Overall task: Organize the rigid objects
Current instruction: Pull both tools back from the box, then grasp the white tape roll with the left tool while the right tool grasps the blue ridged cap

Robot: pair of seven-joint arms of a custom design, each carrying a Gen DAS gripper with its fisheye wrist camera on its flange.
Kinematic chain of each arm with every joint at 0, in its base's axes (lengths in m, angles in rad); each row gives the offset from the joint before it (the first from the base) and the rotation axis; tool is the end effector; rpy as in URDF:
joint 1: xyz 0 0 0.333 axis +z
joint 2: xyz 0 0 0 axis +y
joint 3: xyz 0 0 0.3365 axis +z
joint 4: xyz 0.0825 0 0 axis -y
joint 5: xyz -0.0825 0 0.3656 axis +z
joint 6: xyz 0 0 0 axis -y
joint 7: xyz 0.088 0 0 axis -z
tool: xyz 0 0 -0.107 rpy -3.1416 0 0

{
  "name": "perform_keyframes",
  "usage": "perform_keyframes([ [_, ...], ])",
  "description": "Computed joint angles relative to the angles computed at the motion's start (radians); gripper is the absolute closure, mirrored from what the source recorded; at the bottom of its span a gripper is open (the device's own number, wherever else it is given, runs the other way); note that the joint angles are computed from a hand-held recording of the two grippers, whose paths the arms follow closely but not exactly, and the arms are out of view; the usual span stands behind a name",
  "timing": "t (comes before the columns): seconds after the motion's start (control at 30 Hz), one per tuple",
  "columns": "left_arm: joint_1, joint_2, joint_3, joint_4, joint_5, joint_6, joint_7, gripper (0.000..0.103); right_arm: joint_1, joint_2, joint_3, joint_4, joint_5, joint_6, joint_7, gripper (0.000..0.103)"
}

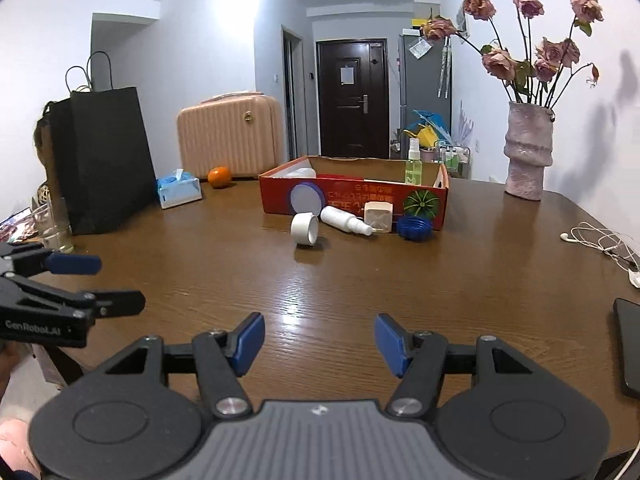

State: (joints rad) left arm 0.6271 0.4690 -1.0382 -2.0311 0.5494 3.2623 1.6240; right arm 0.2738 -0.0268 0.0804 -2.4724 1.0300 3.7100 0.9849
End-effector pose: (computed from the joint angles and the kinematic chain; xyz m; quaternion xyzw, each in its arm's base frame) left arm 0.5838 -0.2166 0.4741 -0.3338 0.7996 -0.4416 0.2331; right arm 0.4618 0.0506 0.4548 -0.5152 0.6845 -0.3846 0.3435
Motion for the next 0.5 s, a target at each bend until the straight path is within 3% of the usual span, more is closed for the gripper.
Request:
perform_keyframes([
  [0.1, -0.017, 0.022, 0.002, 0.023, -0.009, -0.018, 0.004, 0.017, -0.008, 0.005, -0.010, -0.010, -0.048, -0.004, 0.051, 0.043],
  [0.23, -0.120, 0.049, 0.068, 0.091, -0.061, -0.081, 0.030, 0.018, -0.018, 0.041, -0.021, 0.026, -0.002, -0.028, 0.021, 0.043],
  [0.33, -0.174, 0.088, 0.087, 0.152, -0.096, -0.120, 0.072, 0.019, -0.032, 0.066, -0.041, 0.055, 0.007, -0.058, 0.024, 0.043],
  [0.5, -0.362, 0.165, 0.210, 0.344, -0.147, -0.184, 0.112, 0.030, -0.065, 0.114, -0.085, 0.123, -0.008, -0.112, 0.029, 0.043],
])
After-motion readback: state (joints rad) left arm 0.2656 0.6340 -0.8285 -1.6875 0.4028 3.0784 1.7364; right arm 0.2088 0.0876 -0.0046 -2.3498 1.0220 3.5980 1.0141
